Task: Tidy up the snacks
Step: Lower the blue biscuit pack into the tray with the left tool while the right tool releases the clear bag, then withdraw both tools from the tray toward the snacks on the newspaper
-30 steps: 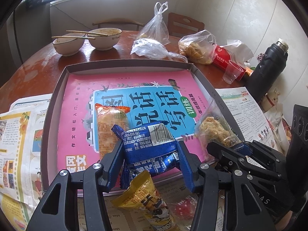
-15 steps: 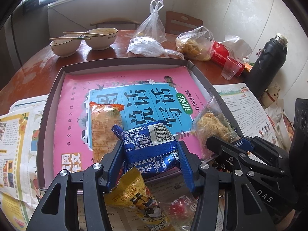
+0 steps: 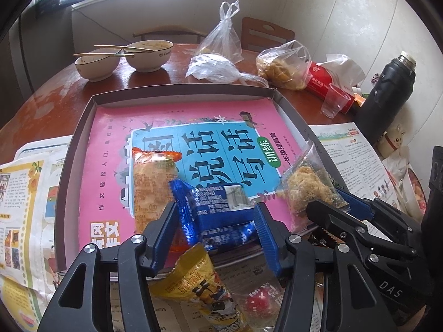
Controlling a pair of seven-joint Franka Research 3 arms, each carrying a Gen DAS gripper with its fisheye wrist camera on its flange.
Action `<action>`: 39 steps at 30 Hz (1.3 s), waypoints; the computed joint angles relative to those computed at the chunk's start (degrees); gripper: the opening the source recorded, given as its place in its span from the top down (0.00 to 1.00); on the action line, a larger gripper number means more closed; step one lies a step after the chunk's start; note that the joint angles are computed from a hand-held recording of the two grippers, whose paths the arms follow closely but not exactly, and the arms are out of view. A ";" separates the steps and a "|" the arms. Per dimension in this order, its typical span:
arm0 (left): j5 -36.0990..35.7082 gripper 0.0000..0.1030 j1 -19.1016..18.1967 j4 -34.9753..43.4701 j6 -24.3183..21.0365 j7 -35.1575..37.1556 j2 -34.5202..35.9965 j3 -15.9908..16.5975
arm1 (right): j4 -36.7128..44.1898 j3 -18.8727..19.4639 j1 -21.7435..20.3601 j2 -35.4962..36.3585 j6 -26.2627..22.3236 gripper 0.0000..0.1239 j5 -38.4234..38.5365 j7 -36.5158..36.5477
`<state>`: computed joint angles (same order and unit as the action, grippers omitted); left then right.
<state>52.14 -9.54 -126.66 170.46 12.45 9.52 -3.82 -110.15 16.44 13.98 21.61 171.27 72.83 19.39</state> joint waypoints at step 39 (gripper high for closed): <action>10.74 0.28 4.92 -7.91 -0.16 -12.83 -9.97 -3.69 | -1.07 -3.28 2.98 -3.92 -1.62 0.53 13.74 -12.52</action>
